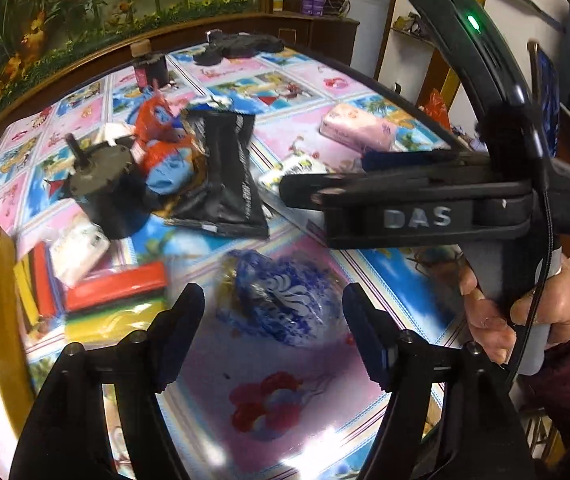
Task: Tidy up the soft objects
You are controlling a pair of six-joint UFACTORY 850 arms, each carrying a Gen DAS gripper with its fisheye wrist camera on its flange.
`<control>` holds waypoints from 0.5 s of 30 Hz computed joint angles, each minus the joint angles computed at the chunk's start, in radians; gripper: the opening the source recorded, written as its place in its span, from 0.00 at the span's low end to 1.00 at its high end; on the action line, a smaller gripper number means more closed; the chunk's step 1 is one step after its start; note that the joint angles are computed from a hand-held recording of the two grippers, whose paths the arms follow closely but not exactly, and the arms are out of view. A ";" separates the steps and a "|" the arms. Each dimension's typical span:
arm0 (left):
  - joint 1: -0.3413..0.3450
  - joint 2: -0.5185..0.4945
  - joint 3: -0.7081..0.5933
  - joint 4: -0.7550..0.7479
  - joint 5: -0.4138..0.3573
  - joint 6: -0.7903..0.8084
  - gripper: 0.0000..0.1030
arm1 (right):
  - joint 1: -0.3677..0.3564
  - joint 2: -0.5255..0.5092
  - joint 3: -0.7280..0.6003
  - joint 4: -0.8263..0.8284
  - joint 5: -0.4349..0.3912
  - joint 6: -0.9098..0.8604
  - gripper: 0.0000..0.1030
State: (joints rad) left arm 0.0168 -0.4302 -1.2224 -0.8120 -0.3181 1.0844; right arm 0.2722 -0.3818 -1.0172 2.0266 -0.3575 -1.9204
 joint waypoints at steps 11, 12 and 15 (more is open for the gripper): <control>-0.069 0.014 0.060 -0.108 0.163 0.132 0.50 | 0.030 -0.050 -0.066 -0.191 0.051 0.177 0.51; -0.061 0.021 0.064 -0.157 0.149 0.171 0.44 | 0.029 -0.046 -0.060 -0.171 0.052 0.157 0.51; -0.039 0.042 0.078 -0.306 0.102 0.287 0.36 | 0.021 -0.028 -0.033 -0.122 0.038 0.111 0.51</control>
